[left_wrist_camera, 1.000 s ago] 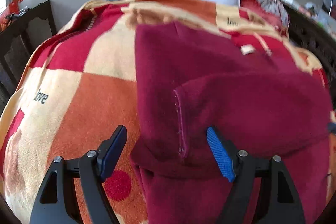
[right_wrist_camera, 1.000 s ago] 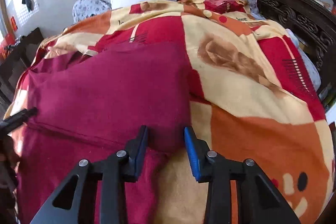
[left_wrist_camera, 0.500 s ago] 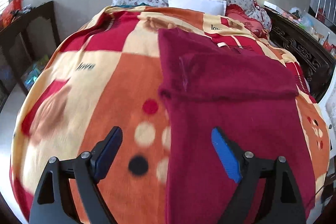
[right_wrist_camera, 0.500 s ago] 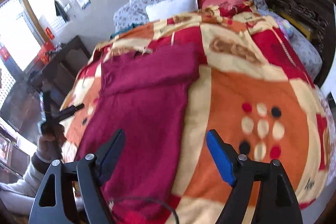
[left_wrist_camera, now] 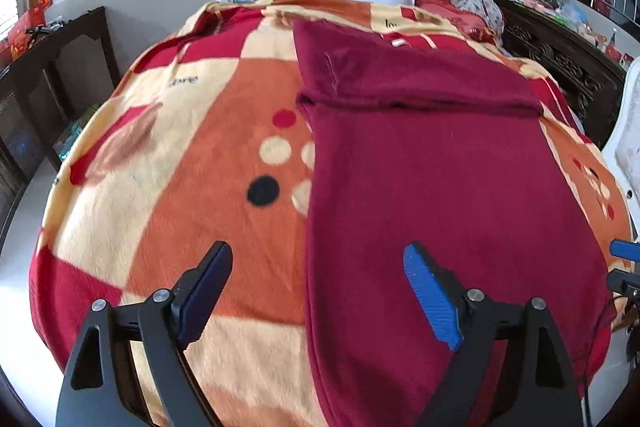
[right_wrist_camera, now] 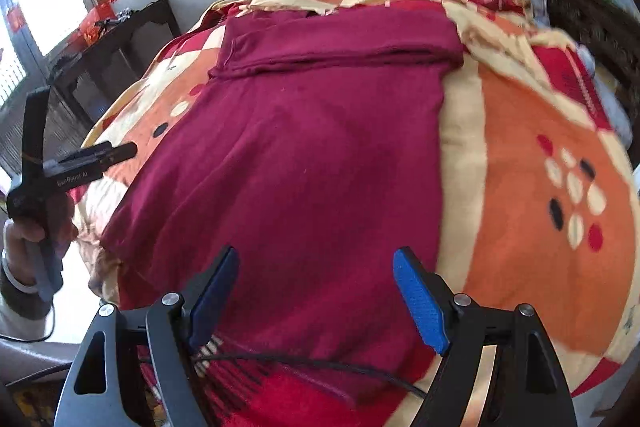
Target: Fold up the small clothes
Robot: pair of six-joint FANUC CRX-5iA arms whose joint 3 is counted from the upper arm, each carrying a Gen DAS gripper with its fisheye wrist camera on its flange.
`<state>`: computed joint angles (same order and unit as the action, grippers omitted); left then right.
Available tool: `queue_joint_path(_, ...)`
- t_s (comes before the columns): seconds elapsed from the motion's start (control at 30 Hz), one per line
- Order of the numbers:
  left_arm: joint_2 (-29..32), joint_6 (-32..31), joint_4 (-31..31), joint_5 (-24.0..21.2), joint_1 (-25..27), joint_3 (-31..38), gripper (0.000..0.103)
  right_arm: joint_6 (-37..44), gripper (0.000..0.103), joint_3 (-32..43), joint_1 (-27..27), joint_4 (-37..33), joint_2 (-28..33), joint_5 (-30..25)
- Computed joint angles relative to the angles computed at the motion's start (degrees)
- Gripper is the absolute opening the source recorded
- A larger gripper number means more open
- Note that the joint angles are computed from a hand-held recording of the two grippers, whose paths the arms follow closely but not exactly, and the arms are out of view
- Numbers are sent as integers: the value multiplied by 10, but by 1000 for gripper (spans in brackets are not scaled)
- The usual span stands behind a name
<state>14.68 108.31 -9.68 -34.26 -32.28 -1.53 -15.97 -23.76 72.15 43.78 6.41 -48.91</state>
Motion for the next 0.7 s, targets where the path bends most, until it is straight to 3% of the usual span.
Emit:
queue_joint_path(0.17,-3,-24,30,2,3,-22,87,-42,89,-23,15,-10,-10,-10)
queue_joint_path(0.47,-36,-143,173,13,44,-115,87,-140,93,-94,33,0,-66,-8)
queue_joint_path(0.6,-38,-192,240,24,52,-146,87,-208,93,-144,17,48,-93,56)
queue_joint_path(0.7,-33,-188,247,29,48,-147,89,-238,93,-165,-1,93,-96,107)
